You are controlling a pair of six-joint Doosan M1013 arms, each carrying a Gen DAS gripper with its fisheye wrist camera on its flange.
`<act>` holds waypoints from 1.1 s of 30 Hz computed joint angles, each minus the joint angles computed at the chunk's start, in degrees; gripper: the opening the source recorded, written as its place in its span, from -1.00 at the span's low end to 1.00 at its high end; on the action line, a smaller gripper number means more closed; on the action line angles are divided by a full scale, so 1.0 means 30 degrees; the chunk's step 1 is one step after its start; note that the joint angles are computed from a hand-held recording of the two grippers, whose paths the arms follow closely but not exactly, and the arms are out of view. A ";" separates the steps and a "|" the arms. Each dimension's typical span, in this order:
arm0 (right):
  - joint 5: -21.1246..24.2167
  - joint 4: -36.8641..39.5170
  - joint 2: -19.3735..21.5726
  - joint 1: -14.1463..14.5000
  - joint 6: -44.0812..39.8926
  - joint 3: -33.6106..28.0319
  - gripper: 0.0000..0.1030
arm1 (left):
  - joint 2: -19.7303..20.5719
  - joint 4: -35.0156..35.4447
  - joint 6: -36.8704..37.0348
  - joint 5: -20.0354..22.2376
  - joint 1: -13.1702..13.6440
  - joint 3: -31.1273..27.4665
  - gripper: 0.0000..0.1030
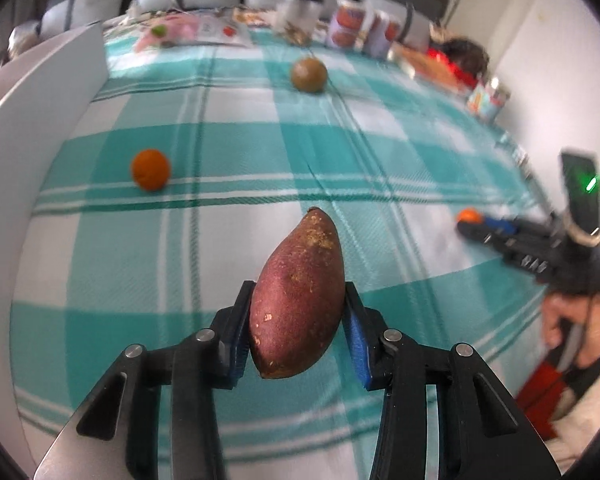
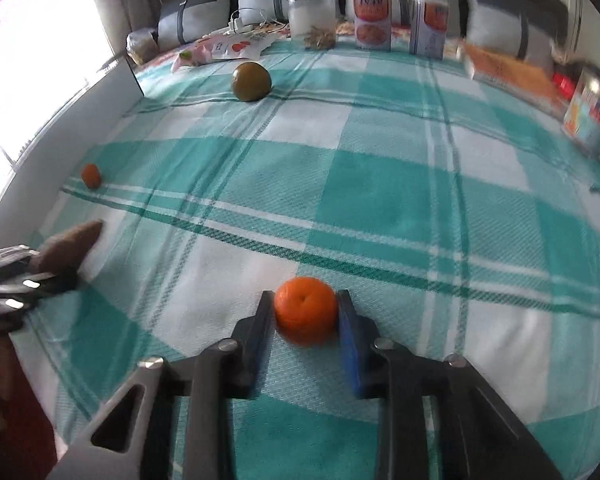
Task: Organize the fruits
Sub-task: 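Grasp the sweet potato with the left tool while the right tool grasps the tangerine, then carry both fruits over the white box and open both tools to drop them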
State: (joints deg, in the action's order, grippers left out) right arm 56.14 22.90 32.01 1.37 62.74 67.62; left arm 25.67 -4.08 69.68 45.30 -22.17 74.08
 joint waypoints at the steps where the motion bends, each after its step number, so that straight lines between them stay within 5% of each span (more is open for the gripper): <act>1: 0.0118 0.0291 -0.0028 -0.0056 -0.0111 0.0022 -0.43 | -0.0224 -0.0377 0.0001 -0.0241 0.0112 0.0198 -0.18; 6: 0.1358 0.2736 -0.0171 0.0238 -0.0420 -0.0686 -0.43 | -0.2411 -0.2182 -0.0214 -0.2245 0.1066 0.1963 -0.18; 10: 0.2910 0.4805 0.0223 0.1459 -0.1430 -0.2475 -0.43 | -0.4007 -0.0106 -0.2700 -0.3094 0.2033 0.2923 -0.18; 19: 0.7242 0.6575 0.1837 0.5828 -0.3287 -0.6893 -0.43 | -0.5296 0.4748 -0.9308 -0.0469 0.4568 0.4832 -0.18; 24: 0.7996 0.4341 0.2558 0.7697 -0.2785 -0.7886 -0.42 | -0.5140 0.5635 -1.0436 0.0593 0.4913 0.5300 -0.16; 27: 0.8050 0.2736 0.3175 0.8269 -0.1476 -0.8757 -0.37 | -0.5220 0.7181 -1.1552 0.0822 0.4797 0.5310 0.09; 30: 0.7142 0.3637 0.3126 0.7911 -0.0179 -0.8814 -0.08 | -0.5482 0.9191 -1.3417 0.0695 0.4478 0.5336 0.59; 32: 0.5853 0.4984 0.2570 0.7293 -0.0063 -0.7951 0.78 | -0.5787 1.0007 -1.4412 0.0034 0.4332 0.5602 0.62; 33: 0.5103 0.5257 0.2292 0.7023 -0.0096 -0.7483 0.89 | -0.5877 0.9942 -1.4548 -0.0267 0.4178 0.5620 0.62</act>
State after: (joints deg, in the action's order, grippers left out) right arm 71.44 38.67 38.88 22.44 62.45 45.17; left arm 8.04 25.75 26.04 44.50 -9.64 90.94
